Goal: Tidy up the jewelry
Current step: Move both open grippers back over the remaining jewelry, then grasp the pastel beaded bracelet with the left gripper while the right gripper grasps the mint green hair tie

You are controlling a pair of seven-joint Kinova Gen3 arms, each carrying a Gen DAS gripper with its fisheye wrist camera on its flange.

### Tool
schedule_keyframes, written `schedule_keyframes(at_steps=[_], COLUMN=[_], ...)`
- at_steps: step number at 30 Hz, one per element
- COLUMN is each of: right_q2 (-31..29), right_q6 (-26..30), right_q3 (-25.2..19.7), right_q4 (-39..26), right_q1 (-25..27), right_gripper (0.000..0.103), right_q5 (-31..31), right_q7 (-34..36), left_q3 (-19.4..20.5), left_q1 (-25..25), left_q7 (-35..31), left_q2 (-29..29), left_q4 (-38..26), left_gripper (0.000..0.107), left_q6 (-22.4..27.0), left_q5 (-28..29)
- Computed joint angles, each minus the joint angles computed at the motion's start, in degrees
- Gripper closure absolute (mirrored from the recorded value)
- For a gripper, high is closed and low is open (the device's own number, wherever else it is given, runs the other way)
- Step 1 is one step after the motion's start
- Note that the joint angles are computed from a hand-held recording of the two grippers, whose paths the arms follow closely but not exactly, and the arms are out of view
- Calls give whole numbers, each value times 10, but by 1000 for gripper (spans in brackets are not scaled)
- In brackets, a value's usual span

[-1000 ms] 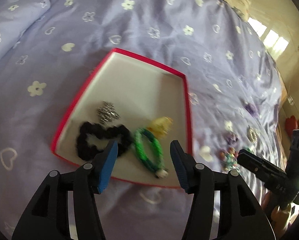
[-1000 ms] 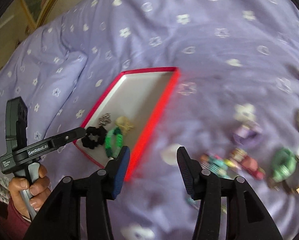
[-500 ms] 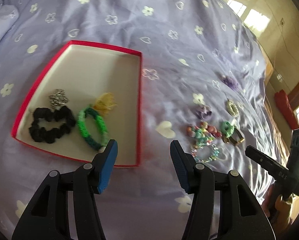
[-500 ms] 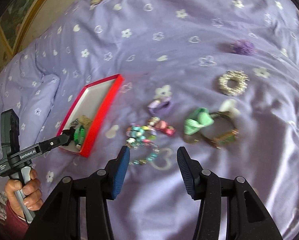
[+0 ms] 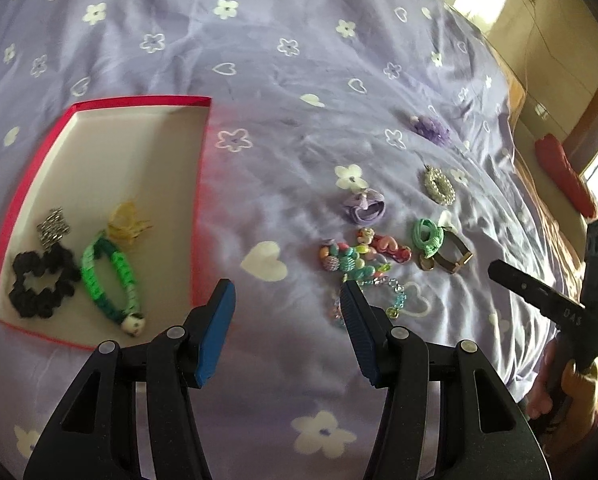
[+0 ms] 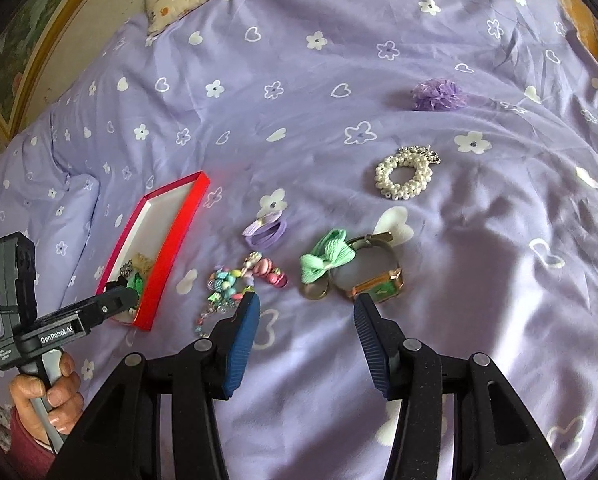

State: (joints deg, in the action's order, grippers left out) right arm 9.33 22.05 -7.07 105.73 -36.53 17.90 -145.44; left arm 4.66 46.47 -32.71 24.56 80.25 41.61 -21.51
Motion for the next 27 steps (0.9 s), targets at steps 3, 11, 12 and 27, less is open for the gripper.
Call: schedule_keyframes(at_steps=[3,11,12,27], right_q2=[9,63,71,115], right_q6=[0,16,22,33], right_q3=[-2,-15,-14,25], right_q4=[-9,-63,-71,-105], right_q1=[8,43,44,24], right_gripper=[52,53,53,91], right_q5=[-9,-78,-87,-120], right_q7=[15,112,122,143], left_q3=[11,11,11,24], left_q1=[-11,-19,-21,-44], left_q7=[-29,-107,-115,-233], left_q2=[20,76,81,129], left_q4=[-26,-99,-103,-137], left_gripper=[54,54,54,86], left_q6=[8,28,26,9], left_q5=[14,50,55,130])
